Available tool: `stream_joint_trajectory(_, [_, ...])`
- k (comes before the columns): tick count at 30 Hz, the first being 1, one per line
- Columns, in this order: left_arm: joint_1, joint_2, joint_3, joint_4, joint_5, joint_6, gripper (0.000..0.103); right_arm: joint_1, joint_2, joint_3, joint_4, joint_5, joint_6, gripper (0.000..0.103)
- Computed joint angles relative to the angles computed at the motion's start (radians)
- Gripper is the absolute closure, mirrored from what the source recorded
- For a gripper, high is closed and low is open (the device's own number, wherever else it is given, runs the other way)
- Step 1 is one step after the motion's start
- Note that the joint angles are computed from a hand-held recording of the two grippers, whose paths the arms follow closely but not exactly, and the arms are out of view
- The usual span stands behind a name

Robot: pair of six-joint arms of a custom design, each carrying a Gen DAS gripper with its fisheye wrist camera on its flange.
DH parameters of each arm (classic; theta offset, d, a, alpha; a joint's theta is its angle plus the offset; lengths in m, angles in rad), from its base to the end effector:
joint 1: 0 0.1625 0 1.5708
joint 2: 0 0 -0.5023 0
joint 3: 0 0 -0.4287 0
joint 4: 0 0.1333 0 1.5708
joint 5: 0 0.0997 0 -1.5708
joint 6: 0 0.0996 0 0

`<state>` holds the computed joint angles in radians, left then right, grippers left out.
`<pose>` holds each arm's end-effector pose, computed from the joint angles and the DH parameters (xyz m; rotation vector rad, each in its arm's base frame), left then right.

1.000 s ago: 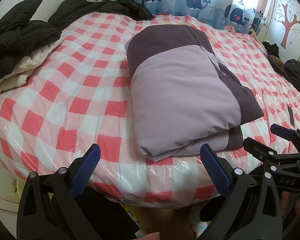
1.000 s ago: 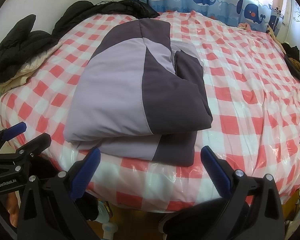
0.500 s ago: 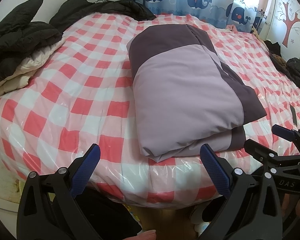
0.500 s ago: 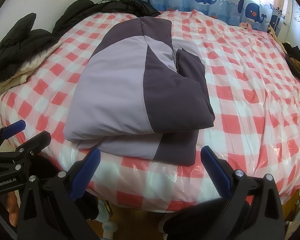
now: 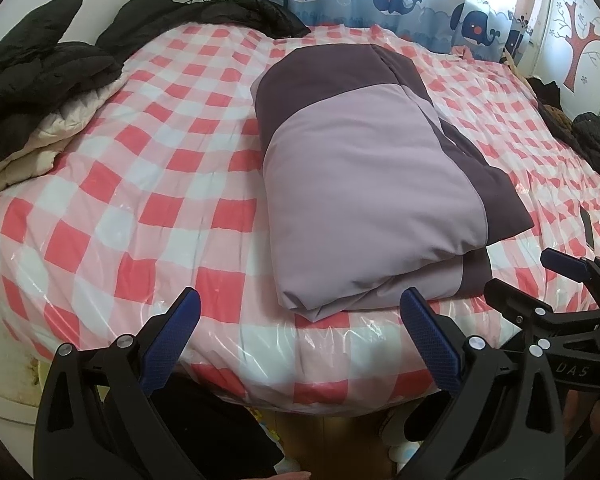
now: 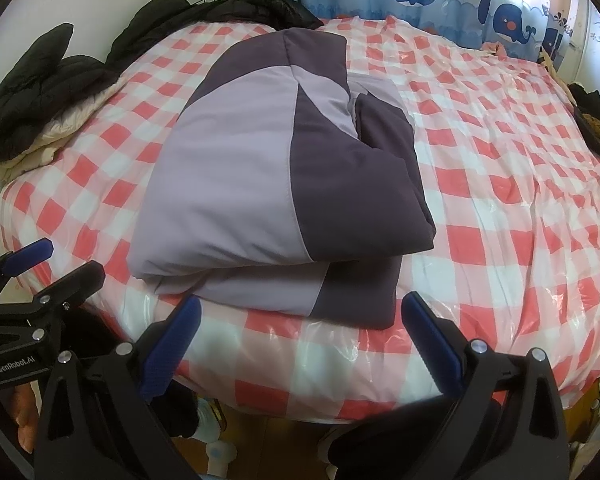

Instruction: Fold large clothes

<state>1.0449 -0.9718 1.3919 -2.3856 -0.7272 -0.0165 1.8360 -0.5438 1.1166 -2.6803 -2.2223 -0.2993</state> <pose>-0.2180 -0.7894 0.3797 0.3847 2.3074 -0.7289 0.3105 -0.8652 0.1729 0.4561 -2.3765 0.6486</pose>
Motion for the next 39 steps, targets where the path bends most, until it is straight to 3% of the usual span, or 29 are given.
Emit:
stream_joint_trajectory(34, [-0.001, 0.008, -0.005, 0.004, 0.023, 0.004, 0.007, -0.001, 0.003, -0.003, 0.006, 0.000, 0.000, 0.007])
stream_joint_trajectory(39, [0.001, 0.012, -0.020, 0.058, 0.036, -0.016, 0.007, -0.001, 0.004, -0.007, 0.009, 0.001, 0.001, 0.007])
